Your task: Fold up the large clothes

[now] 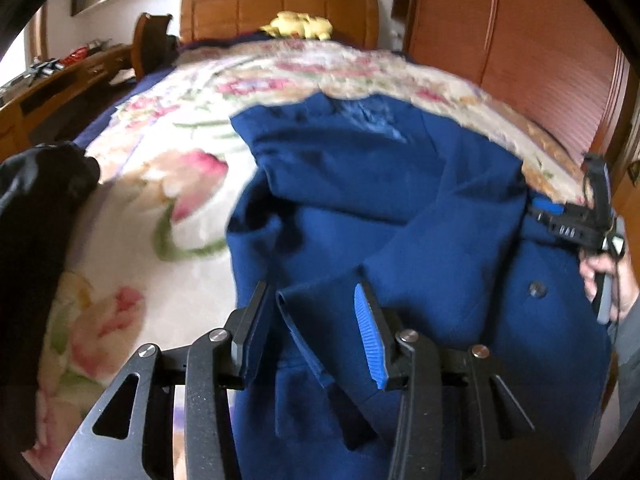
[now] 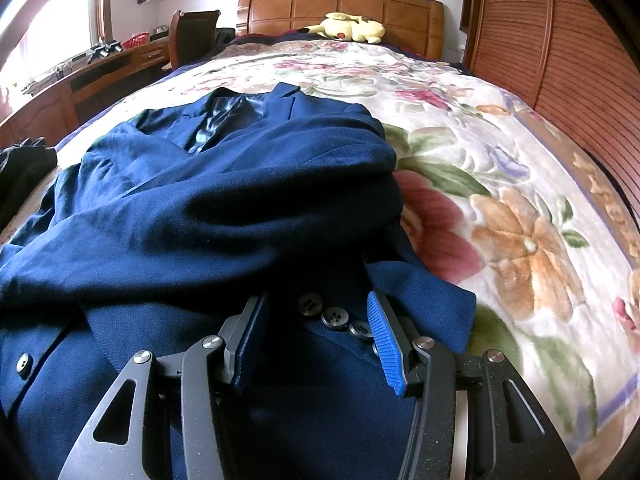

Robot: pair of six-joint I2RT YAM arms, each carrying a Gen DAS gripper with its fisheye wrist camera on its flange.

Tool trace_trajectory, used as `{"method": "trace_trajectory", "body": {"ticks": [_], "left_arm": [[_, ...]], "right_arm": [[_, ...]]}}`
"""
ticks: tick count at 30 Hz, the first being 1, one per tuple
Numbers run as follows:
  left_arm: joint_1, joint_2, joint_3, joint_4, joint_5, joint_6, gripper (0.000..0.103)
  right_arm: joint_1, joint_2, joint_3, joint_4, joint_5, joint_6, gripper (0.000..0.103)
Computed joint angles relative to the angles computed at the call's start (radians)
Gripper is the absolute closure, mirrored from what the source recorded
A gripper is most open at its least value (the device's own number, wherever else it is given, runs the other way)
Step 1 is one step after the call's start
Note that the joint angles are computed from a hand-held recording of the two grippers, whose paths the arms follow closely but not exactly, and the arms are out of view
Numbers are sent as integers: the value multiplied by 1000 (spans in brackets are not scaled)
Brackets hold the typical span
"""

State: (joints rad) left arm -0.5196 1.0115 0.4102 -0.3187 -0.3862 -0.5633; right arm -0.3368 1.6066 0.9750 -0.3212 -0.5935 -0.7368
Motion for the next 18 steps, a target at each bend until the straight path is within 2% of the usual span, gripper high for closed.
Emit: {"method": "trace_trajectory", "body": {"ticks": [4, 8, 9, 11, 13, 18], "left_arm": [[20, 78, 3, 34, 30, 3, 60], [44, 86, -4, 54, 74, 14, 61], [39, 86, -6, 58, 75, 16, 65], [39, 80, -10, 68, 99, 28, 88], [2, 64, -7, 54, 69, 22, 96], [-220, -103, 18, -72, -151, -66, 97]], "right_arm": [[-4, 4, 6, -8, -7, -1, 50], [-8, 6, 8, -12, -13, -1, 50], [-7, 5, 8, -11, -13, -1, 50], [-7, 6, 8, -12, -13, -1, 50], [-7, 5, 8, -11, -12, -1, 50], [-10, 3, 20, -28, -13, 4, 50]]}}
